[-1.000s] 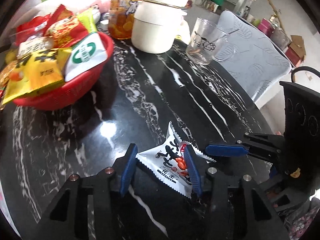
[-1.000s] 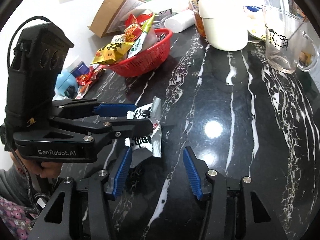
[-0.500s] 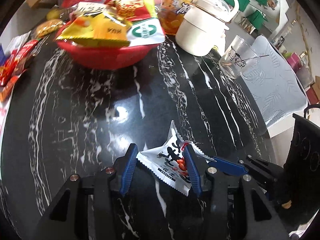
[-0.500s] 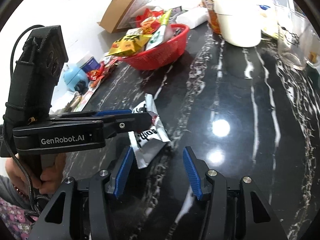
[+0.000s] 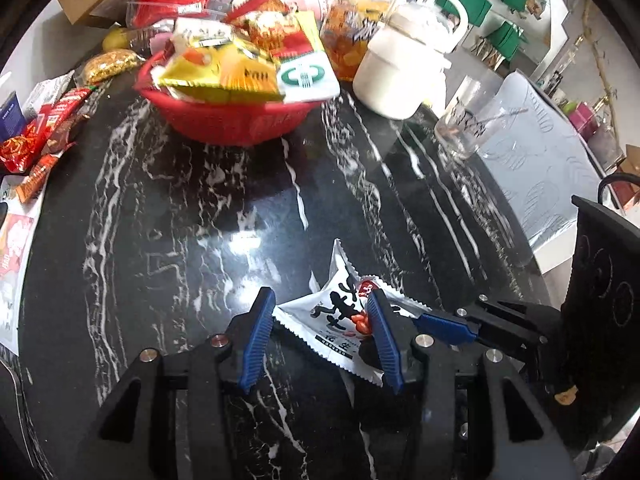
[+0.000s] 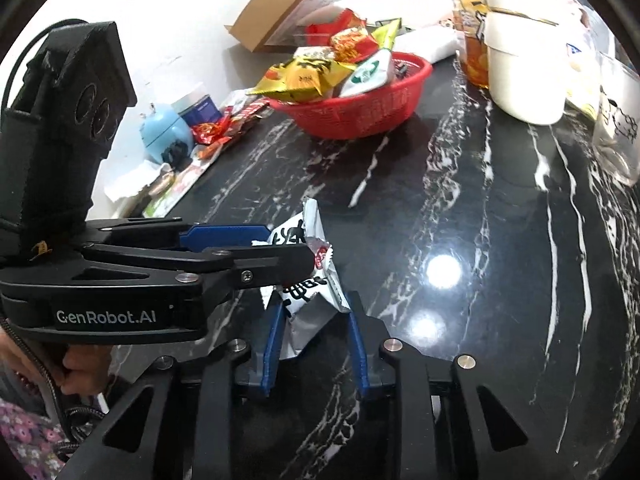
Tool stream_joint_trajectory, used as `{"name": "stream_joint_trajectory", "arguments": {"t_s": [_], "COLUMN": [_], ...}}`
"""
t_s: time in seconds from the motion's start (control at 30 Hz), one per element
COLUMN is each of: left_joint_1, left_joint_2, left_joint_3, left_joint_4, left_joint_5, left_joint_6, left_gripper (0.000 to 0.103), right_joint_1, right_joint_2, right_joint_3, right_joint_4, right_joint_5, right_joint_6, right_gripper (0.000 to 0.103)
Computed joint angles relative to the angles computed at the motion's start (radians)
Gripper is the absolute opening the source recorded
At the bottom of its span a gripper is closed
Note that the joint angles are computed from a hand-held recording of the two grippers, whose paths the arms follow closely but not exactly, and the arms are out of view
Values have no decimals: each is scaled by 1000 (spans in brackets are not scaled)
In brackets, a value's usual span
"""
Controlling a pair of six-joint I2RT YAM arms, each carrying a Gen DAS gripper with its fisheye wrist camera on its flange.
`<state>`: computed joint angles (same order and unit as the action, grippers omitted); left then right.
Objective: Organize snacks
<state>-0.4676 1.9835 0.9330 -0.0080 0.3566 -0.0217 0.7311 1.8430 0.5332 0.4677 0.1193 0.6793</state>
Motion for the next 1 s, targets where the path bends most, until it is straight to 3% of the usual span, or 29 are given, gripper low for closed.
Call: {"name": "stream_joint_trajectory", "arguments": {"t_s": [0.47,1.0], "left_joint_1": [69,107], "left_joint_2": [-100,66], "left_joint_3": [134,492], "left_joint_4": [10,-56], "left_joint_5": [29,3], "left_joint_6": [6,42], "left_gripper": [47,47], "right_joint_1": [-102,-275], "right_joint_2": [-151,-8], "right_joint_3": [185,515], "right_joint_4": [-215,-315], "right_joint_5": [31,-75], "right_joint_6": [-259,-502], "right_gripper": [29,28]}}
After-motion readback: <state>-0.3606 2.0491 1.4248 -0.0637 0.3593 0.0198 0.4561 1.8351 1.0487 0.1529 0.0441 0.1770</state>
